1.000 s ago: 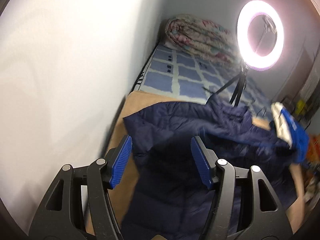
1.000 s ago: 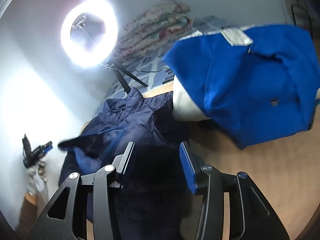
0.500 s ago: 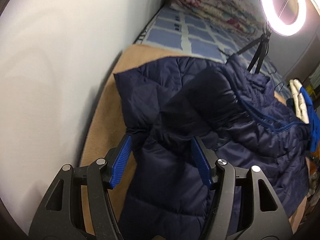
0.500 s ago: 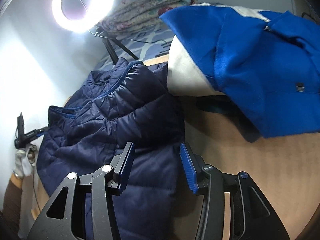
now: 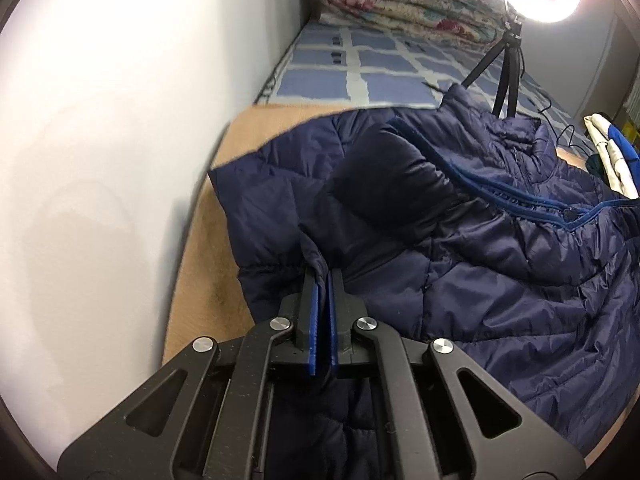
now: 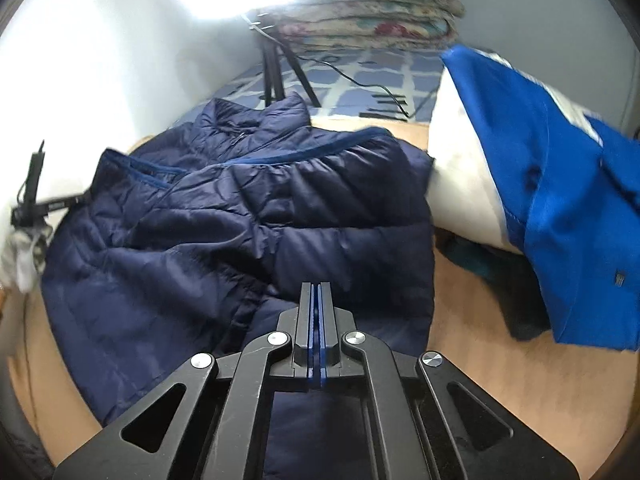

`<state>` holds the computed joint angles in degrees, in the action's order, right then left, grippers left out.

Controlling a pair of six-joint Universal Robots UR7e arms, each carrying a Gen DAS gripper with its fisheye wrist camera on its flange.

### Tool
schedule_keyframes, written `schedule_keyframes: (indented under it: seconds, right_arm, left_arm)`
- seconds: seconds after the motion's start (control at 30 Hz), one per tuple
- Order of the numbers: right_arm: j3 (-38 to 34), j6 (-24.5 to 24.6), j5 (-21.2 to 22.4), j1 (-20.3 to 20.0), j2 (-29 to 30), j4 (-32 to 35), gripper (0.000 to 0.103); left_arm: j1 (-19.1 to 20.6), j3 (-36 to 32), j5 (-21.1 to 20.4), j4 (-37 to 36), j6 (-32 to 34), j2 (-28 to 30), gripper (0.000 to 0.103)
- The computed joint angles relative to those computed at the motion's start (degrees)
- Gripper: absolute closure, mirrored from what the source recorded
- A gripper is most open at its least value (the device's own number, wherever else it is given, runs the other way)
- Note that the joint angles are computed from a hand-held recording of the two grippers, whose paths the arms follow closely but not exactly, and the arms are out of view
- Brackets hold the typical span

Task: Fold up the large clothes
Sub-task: 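Grasp the folded jacket edge with the left tool while the right tool grasps beside it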

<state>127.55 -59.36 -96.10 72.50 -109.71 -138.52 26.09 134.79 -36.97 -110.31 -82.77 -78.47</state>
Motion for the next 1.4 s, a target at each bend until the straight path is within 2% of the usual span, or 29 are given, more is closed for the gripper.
schedule_keyframes:
  seconds: [0.07, 0.13, 0.17, 0.2, 0.23, 0.27, 0.3, 0.4, 0.43, 0.47, 0.5, 0.53, 0.57, 0.6, 0.73, 0.87, 1.0, 1.17, 1.23, 1.4]
  right_arm:
    - [0.0, -1.4, 2.5, -0.7, -1.2, 0.6, 0.103]
    - [-0.7, -0.3, 3.3, -1.4, -1.2, 0.5, 0.1]
    - [-1.2, 1.3, 3.0, -1.8, -0.8, 0.2, 0.087]
    - [-1.8, 2.8, 2.2, -2.0, -0.4, -0.2, 0.076]
    - [-2.2, 3.6, 2.1, -2.4, -0.2, -0.6, 0.054]
    - [-2.2, 4.0, 2.9, -3.2, -0.2, -1.9, 0.048]
    - [-2.3, 3.9, 3.7, -3.9, -0.4, -2.3, 0.048]
    - [-3.5, 5.7, 3.6, -4.1, 1.6, -2.2, 0.048]
    - [-4.1, 6.7, 3.6, -4.1, 2.8, -1.8, 0.048]
    - [-4.5, 7.2, 3.1, -3.9, 3.7, -1.5, 0.049]
    - [-4.6, 7.4, 2.5, -3.5, 4.2, -1.6, 0.052]
    - [-4.2, 7.4, 1.4, -2.9, 5.0, -2.8, 0.072]
    - [-3.7, 7.2, 0.9, -2.5, 5.1, -3.4, 0.098]
    - [-3.2, 6.8, -0.9, -1.6, 5.4, -4.1, 0.099]
    - [-0.4, 3.1, -2.2, -0.1, 2.7, -8.2, 0.1]
    - [0.0, 1.7, -1.0, 0.8, 0.0, -9.9, 0.1]
    - [0.0, 1.8, -0.1, 2.8, -0.4, -13.1, 0.101]
    - [-1.1, 3.1, -3.7, 8.0, 4.4, -19.7, 0.101]
    - [-1.7, 3.0, -5.4, 10.0, 7.5, -24.3, 0.101]
    - [-3.9, 2.9, -9.9, 12.3, 15.2, -34.0, 0.101]
  left_arm:
    - [-0.1, 0.5, 0.2, -1.0, 0.6, -0.9, 0.101]
    - [0.4, 1.0, -0.1, -2.7, 1.1, -1.8, 0.099]
    - [0.6, 1.4, -0.1, -3.9, 1.4, -2.3, 0.096]
    - [0.8, 1.7, 0.0, -4.7, 1.5, -2.8, 0.084]
    - [0.9, 1.8, 0.6, -4.8, 1.2, -3.1, 0.064]
    - [0.9, 1.9, 1.3, -4.6, 0.8, -3.1, 0.053]
    - [0.8, 2.0, 1.8, -4.5, 0.3, -3.1, 0.041]
    - [2.4, 2.0, 1.5, -7.9, 3.3, -1.9, 0.041]
    - [3.0, 1.3, 1.4, -7.4, 3.7, -0.7, 0.047]
    - [3.4, 0.4, 1.4, -6.0, 3.6, 0.6, 0.058]
    - [3.9, -0.4, 1.0, -4.8, 3.7, 1.8, 0.091]
    - [4.3, -1.1, 0.5, -3.9, 3.4, 2.7, 0.098]
    - [4.2, -1.3, 0.5, -3.4, 3.1, 3.4, 0.098]
    - [3.8, -1.5, 0.9, -2.4, 2.7, 3.9, 0.1]
    - [1.6, -1.0, 2.4, 0.4, -0.9, 1.8, 0.102]
    - [-0.3, -1.8, 4.9, 6.0, -4.4, -0.7, 0.102]
    - [-0.2, -3.9, 7.8, 9.1, -5.1, -0.9, 0.102]
    - [3.4, -8.4, 12.0, 8.1, -1.9, 2.1, 0.103]
    - [4.9, -10.1, 13.7, 6.5, 0.0, 3.8, 0.103]
    - [9.6, -12.6, 17.3, -4.8, 9.6, 7.9, 0.103]
